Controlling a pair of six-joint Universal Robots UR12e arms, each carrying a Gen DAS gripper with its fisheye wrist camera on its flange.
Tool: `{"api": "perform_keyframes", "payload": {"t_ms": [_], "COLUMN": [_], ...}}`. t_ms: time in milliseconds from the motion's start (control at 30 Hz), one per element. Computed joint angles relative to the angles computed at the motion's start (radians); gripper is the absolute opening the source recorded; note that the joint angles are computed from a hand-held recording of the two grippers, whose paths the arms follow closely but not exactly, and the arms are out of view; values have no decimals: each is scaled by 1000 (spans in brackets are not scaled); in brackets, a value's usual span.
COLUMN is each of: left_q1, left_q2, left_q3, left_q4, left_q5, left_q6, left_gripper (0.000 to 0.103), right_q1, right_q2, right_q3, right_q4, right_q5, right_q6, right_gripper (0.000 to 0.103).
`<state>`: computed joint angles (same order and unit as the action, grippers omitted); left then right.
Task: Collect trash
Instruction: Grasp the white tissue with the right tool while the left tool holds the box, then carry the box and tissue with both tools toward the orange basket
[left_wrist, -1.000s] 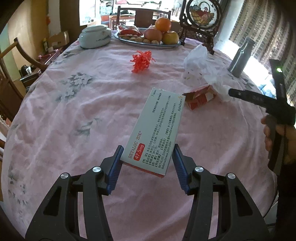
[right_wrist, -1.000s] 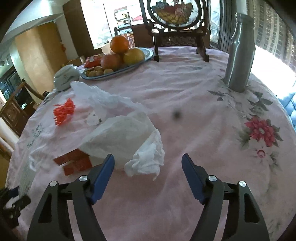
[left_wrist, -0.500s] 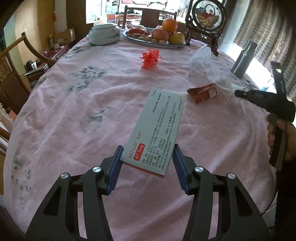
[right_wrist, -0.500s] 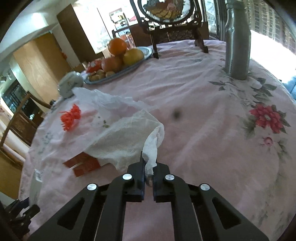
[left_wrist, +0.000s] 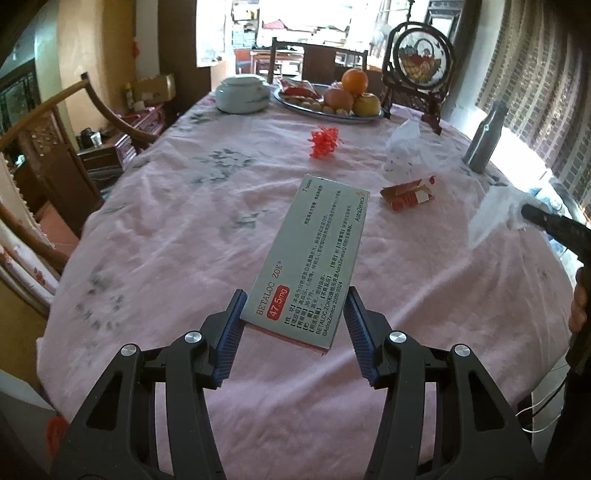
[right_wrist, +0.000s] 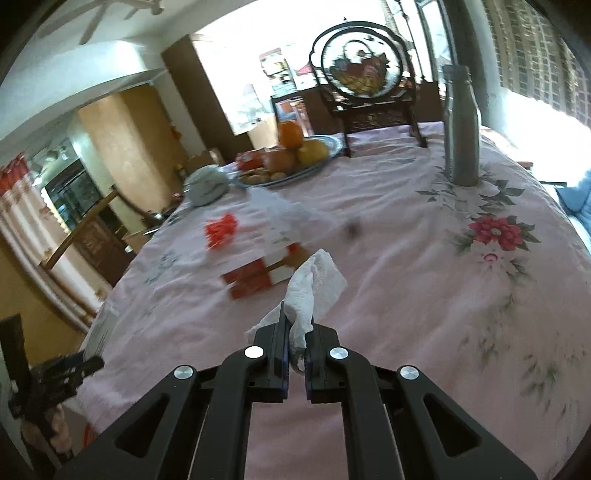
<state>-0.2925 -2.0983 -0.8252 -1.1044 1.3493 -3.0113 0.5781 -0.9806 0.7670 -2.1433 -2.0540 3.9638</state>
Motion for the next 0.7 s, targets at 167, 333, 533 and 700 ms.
{"api": "perform_keyframes", "payload": {"t_ms": [167, 333, 533, 700], "left_q1": [9, 17, 32, 48], "left_q2": [55, 113, 157, 198], "left_q3": [-82, -172, -235, -292], "left_q4": [50, 114, 142, 182], "left_q5": [11, 45, 73, 93], "left_q6": [-12, -30, -51, -72], "left_gripper": [53, 53, 53, 53], "right_q1": [29, 57, 89, 115], "right_q2": [10, 47, 124, 222], "right_q3": [-17, -75, -206, -382], "right_q4": [-22, -14, 28, 98], "right_q5": [8, 13, 25, 34], "right_q6": [-42, -99, -188, -272], "right_gripper": [7, 7, 7, 7]}}
